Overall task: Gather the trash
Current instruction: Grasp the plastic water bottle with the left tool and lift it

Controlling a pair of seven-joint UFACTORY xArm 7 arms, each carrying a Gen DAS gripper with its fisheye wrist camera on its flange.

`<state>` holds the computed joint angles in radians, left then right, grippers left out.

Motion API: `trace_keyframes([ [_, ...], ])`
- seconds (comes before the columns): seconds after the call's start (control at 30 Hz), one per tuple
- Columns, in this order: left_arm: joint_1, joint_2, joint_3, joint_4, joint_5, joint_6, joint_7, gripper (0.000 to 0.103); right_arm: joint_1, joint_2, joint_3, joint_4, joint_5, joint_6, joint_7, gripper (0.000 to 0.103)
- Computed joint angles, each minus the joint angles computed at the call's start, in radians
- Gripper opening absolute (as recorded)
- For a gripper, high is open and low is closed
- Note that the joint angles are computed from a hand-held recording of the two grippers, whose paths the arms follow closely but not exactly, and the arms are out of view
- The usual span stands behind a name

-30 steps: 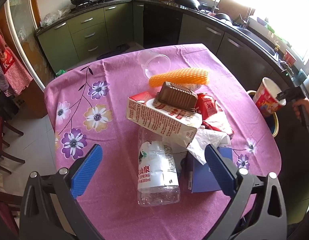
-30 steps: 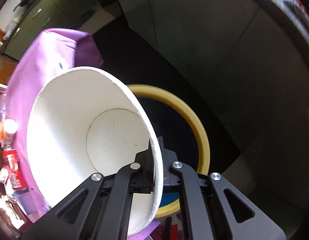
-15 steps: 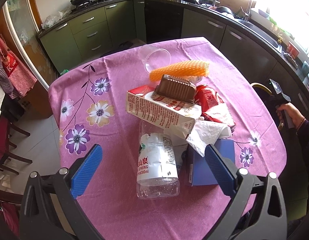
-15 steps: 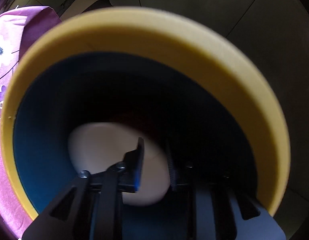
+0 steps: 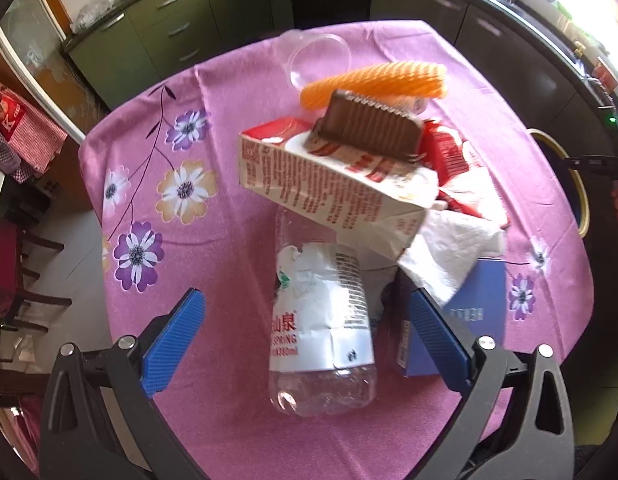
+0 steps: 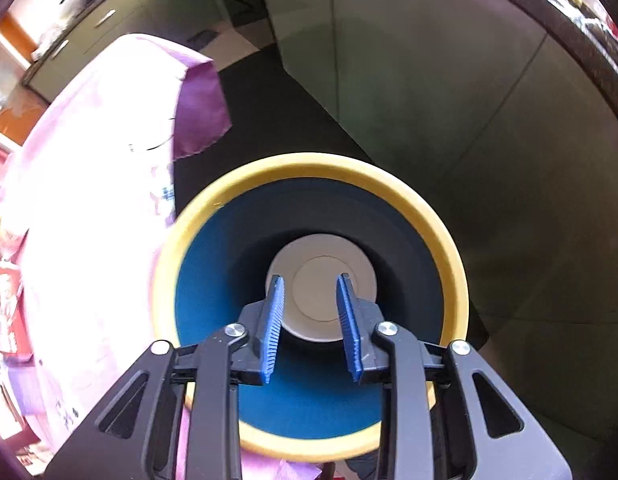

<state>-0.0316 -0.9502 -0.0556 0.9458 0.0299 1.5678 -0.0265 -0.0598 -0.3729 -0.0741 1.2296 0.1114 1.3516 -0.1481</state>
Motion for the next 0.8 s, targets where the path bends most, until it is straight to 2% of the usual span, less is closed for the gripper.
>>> trace_keyframes([
  [0.1,0.011,0.029,0.003,-0.009,0.023,0.008,0.005,0.097,0.012,-0.044,0.013,-0.027,0.011,0.015,-0.004,0.033],
  [0.2,0.019,0.06,0.012,-0.013,0.035,0.02,0.01,0.094,0.027,-0.084,0.021,-0.105,0.016,-0.022,-0.011,0.033],
  [0.23,0.019,0.074,0.015,-0.012,0.033,0.029,0.012,0.091,0.033,-0.084,0.02,-0.103,0.022,-0.013,-0.013,0.033],
  [0.4,0.008,0.125,0.019,-0.01,0.016,0.053,0.032,0.091,0.051,-0.071,0.029,-0.104,0.025,-0.021,-0.003,0.033],
  [0.47,0.008,0.144,0.021,-0.013,0.018,0.056,0.038,0.079,0.057,-0.054,0.036,-0.117,0.027,-0.049,0.002,0.033],
  [0.6,0.019,0.165,0.052,-0.02,0.0,0.067,0.046,0.068,0.062,-0.088,0.03,-0.158,0.028,-0.057,-0.005,0.033],
  [0.63,0.024,0.161,0.061,-0.023,-0.001,0.069,0.05,0.06,0.061,-0.099,0.021,-0.168,0.029,-0.055,-0.017,0.033],
  [0.8,0.051,0.103,0.092,-0.036,-0.003,0.09,0.076,0.058,0.066,-0.113,0.024,-0.193,0.041,-0.061,-0.018,0.033],
])
